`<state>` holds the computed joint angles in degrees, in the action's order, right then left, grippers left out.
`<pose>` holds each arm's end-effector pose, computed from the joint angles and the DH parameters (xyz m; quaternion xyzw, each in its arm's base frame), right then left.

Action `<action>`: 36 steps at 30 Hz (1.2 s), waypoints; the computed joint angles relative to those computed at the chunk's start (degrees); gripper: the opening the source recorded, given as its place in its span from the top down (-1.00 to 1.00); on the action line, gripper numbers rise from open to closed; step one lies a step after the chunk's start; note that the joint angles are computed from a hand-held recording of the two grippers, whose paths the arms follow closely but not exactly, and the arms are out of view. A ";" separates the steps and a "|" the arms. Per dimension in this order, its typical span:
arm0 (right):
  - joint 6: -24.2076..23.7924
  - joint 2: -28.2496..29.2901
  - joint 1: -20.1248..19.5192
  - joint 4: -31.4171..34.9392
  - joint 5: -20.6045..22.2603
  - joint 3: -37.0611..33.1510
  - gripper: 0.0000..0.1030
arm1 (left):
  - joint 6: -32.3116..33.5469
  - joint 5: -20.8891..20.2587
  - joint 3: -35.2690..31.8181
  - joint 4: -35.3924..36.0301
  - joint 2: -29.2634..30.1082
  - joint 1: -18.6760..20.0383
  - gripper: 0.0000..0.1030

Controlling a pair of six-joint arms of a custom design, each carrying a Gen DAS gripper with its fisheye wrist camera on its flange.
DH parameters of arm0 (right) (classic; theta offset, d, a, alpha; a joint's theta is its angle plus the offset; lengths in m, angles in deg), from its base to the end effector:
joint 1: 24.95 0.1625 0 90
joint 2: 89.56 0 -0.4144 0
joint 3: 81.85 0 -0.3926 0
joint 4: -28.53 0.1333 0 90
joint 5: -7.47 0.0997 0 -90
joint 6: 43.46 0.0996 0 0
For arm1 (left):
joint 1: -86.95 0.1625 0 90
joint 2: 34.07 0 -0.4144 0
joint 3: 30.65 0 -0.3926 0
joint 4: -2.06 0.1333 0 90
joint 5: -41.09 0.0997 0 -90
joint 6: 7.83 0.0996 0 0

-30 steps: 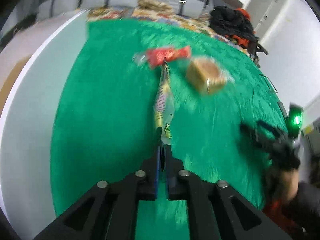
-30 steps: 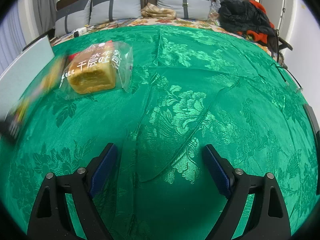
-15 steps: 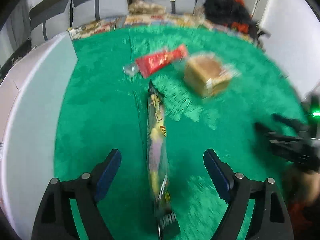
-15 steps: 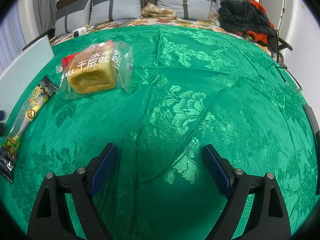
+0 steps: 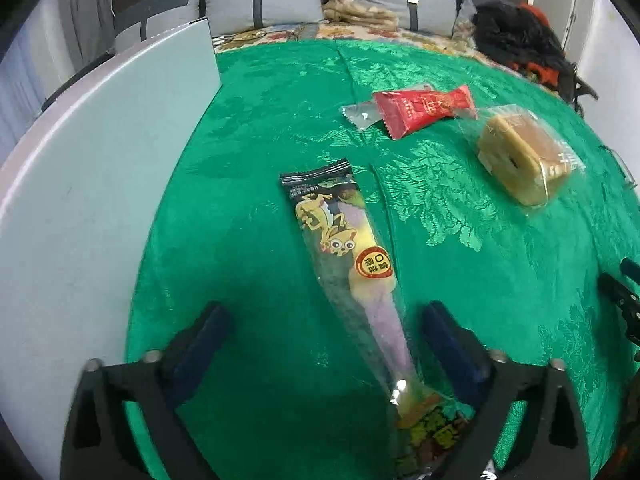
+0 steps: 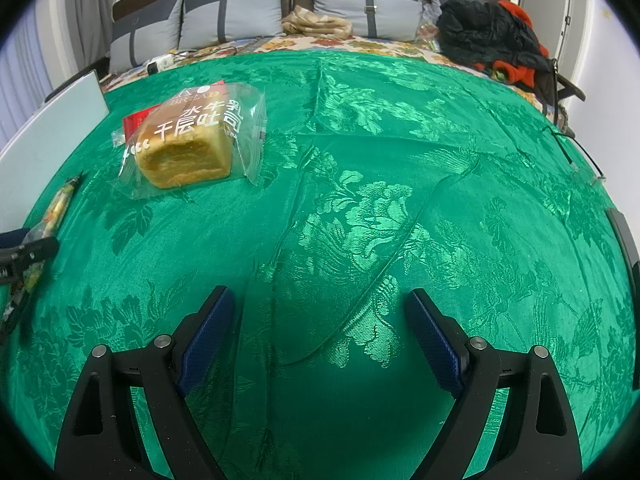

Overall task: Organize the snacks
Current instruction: 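Grasp the long clear cartoon-printed snack pack with the left gripper, then grasp the milk toast bread pack with the right gripper while the left gripper holds the snack pack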

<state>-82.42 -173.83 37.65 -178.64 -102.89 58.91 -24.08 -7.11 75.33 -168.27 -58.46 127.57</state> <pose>-0.0911 -0.3902 0.2887 -0.0033 -0.8541 0.3326 0.3998 -0.2745 -0.4985 -0.1312 0.2701 0.8943 -0.1847 0.3054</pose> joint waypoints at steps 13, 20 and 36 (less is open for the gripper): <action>0.06 -0.35 -0.06 0.67 0.40 -0.03 -0.76 | 1.41 0.70 1.22 -4.56 0.46 -0.24 -1.00; 7.50 -6.73 6.65 19.68 1.70 -7.65 -0.72 | 1.40 0.79 1.16 -4.47 0.46 -0.21 -1.00; 17.54 16.82 15.48 32.02 -14.32 -28.04 -0.87 | 1.38 0.77 1.18 -4.52 0.47 -0.18 -1.00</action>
<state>-64.88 -157.01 53.14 -146.62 -117.21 30.87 -22.70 -6.33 76.51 -172.80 -58.00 127.39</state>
